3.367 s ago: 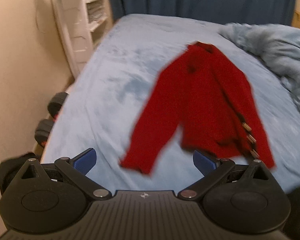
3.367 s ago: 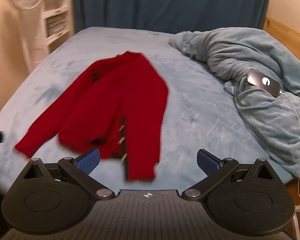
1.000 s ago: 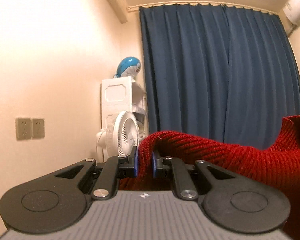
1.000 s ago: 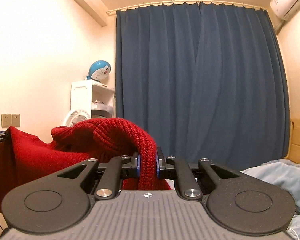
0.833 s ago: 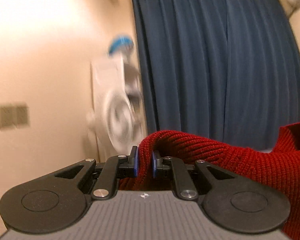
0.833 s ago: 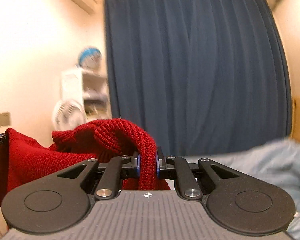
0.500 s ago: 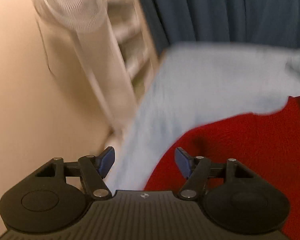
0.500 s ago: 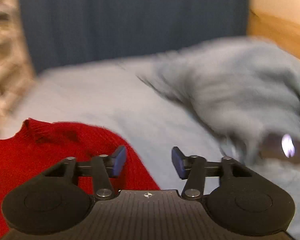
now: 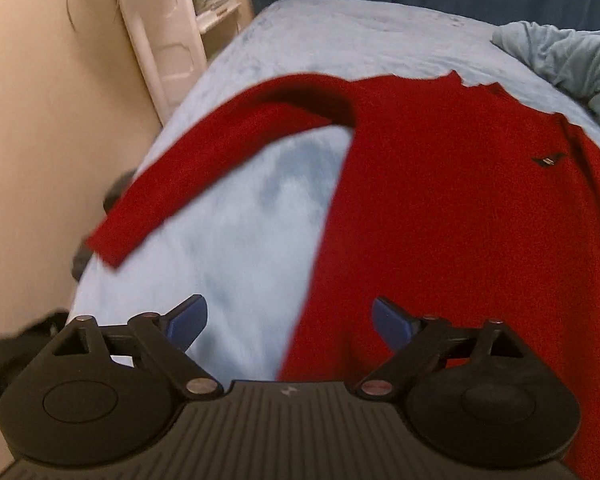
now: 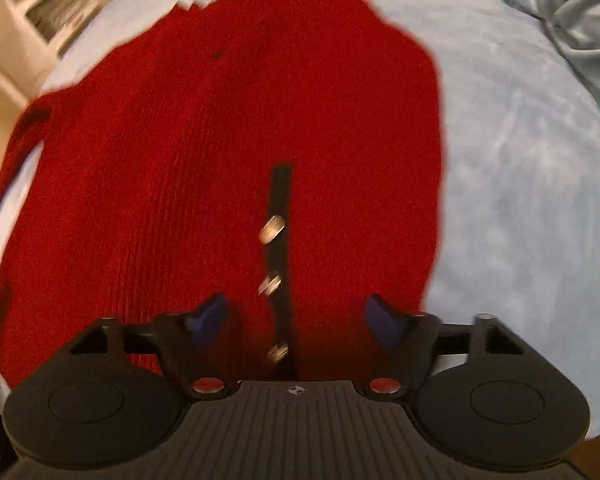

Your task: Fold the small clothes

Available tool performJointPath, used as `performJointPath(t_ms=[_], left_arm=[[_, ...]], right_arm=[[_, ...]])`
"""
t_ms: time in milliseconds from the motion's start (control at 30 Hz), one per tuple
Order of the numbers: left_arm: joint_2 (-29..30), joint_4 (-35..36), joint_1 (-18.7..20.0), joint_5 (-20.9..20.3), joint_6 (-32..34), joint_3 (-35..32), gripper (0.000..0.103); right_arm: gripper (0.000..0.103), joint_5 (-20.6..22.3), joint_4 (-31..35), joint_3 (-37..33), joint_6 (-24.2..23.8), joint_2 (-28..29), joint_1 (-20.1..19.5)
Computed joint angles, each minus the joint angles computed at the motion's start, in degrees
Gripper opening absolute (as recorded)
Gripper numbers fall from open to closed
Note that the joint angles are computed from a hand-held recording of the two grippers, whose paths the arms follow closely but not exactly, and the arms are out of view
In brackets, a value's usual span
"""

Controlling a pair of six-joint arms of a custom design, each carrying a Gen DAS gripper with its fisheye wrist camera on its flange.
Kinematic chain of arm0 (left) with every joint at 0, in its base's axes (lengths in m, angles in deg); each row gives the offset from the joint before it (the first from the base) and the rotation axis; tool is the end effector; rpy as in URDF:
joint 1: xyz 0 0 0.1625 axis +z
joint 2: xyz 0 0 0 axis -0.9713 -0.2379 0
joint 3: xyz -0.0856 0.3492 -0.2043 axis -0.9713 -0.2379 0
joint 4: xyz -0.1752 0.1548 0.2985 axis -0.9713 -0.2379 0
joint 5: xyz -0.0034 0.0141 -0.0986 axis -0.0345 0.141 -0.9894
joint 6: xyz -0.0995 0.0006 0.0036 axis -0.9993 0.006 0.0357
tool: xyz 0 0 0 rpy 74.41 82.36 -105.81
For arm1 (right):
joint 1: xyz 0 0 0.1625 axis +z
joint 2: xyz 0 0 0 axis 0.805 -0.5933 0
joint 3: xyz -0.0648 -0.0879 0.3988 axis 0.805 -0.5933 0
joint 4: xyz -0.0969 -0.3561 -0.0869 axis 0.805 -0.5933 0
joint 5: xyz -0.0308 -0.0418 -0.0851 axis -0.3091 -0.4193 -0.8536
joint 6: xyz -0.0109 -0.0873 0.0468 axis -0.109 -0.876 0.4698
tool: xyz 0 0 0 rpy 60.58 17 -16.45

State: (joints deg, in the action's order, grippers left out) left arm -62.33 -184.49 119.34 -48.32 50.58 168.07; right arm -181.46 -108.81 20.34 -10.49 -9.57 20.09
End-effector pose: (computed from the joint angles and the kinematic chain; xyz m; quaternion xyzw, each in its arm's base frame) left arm -0.3488 -0.6221 0.0595 0.1872 0.8629 -0.2536 0.3950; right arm -0.0550 -0.5014 0.4190 -0.0889 -0.9143 0.2563 0.3007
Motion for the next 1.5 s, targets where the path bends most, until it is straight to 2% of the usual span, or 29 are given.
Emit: performJointPath(t_ms=[33, 67, 100, 133, 167, 200, 233, 300, 333, 367, 433, 500, 567, 633, 733, 767, 800, 867, 933, 1000, 1100, 1133, 1200, 1267, 1333, 1433, 1467, 1500], left_arm=[[-1.1, 1.0, -0.5, -0.6, -1.1, 1.3, 0.093], [-1.7, 1.9, -0.8, -0.8, -1.7, 1.7, 0.093], [-2.7, 2.4, -1.3, -0.8, -2.1, 2.8, 0.093], [-3.6, 2.4, -1.8, -0.5, -2.1, 3.8, 0.093], [-4.3, 1.9, -2.3, 0.2, -2.1, 4.8, 0.093], [-5.0, 0.6, -2.7, 1.0, -1.5, 5.8, 0.093], [-5.7, 0.0, -3.0, 1.7, -1.1, 6.6, 0.093], [-6.1, -0.1, -3.3, 3.0, -1.0, 6.8, 0.093], [-6.1, -0.1, -3.4, 3.5, -1.2, 6.5, 0.093], [-6.4, 0.2, -3.5, 3.7, -2.0, 6.6, 0.093], [-7.0, 0.9, -3.9, 3.5, -3.7, 6.9, 0.094], [-7.1, 1.1, -4.0, 3.5, -4.0, 7.3, 0.099], [-7.1, 1.6, -4.1, 3.8, -4.0, 7.8, 0.1], [-7.2, 4.3, -3.9, 3.2, -5.7, 7.5, 0.1], [-7.8, 4.7, -3.4, 2.2, -7.0, 7.9, 0.101], [-8.1, 4.6, -3.3, 2.5, -7.5, 8.1, 0.103], [-8.5, 4.6, -3.2, 3.2, -8.1, 8.5, 0.103], [-9.3, 4.7, -2.5, 4.7, -9.5, 9.1, 0.103], [-10.2, 3.0, -1.3, 6.2, -10.1, 9.7, 0.103], [-10.6, -0.2, 0.4, 8.1, -10.2, 9.8, 0.103], [-9.5, -8.4, 4.2, 8.5, -7.4, 6.8, 0.103], [-8.8, -10.3, 5.7, 7.8, -7.0, 4.8, 0.103], [-7.1, -10.1, 8.9, 5.5, -8.7, -0.1, 0.103], [-5.8, -5.5, 12.7, -0.9, -13.2, -6.1, 0.103], [-4.4, -0.9, 16.2, -6.9, -19.5, -11.7, 0.103], [-1.6, 4.8, 19.8, -10.2, -29.2, -18.9, 0.101], [-0.6, 6.0, 20.6, -10.3, -31.1, -21.1, 0.098], [0.4, 5.5, 21.0, -9.9, -30.9, -22.7, 0.069]], right_arm=[[0.069, -3.4, -4.1, 1.2, -3.2, 1.6, 1.4], [0.047, -8.0, -6.9, 1.6, -7.6, 3.3, 3.2], [0.013, -11.6, -7.3, 0.5, -9.6, 4.6, 4.7], [0.012, -12.9, -5.2, -1.1, -9.2, 4.5, 5.2], [0.01, -11.8, -3.8, -2.6, -6.4, 3.6, 4.7], [0.009, -11.1, -4.8, -4.2, -6.0, 2.6, 4.2], [0.008, -12.8, -8.2, -6.3, -7.9, 2.9, 4.7], [0.009, -20.8, -20.0, -13.9, -17.1, 6.2, 5.9], [0.018, -25.2, -26.0, -19.7, -21.6, 9.2, 5.9], [0.036, -27.9, -30.7, -25.7, -24.9, 11.6, 5.4], [0.071, -30.3, -32.8, -32.3, -25.0, 13.8, 4.8], [0.07, -27.1, -25.3, -30.3, -16.9, 10.4, 4.4], [0.07, -20.9, -19.4, -22.5, -10.4, 4.8, 3.9], [0.07, -16.6, -12.7, -15.3, -5.5, 0.5, 3.2], [0.07, -14.5, -4.6, -7.1, 1.7, -3.0, 3.8], [0.07, -13.7, -4.0, -4.5, 3.5, -3.8, 4.6], [0.07, -12.0, -5.7, -1.2, 3.9, -4.8, 4.6], [0.07, -11.5, -11.0, 4.1, 4.0, -5.8, 6.8], [0.07, -10.6, -16.9, 7.1, 0.8, -5.5, 7.6], [0.07, -8.2, -22.8, 9.5, -3.9, -4.8, 6.5], [0.07, -3.6, -25.8, 11.7, -6.8, -5.6, 3.9], [0.07, -1.4, -23.3, 11.3, -4.5, -6.2, 2.1], [0.07, 3.6, -17.9, 10.0, 3.3, -7.8, -1.6], [0.07, 7.2, -20.2, 10.0, 10.3, -7.8, -4.5], [0.07, 5.9, -22.1, 9.4, 13.0, -6.8, -4.9], [0.069, 5.5, -21.5, 8.7, 13.4, -6.2, -4.9], [0.069, 4.7, -21.2, 8.6, 12.6, -6.0, -4.5], [0.069, 4.2, -20.7, 8.4, 11.9, -5.8, -4.2]])
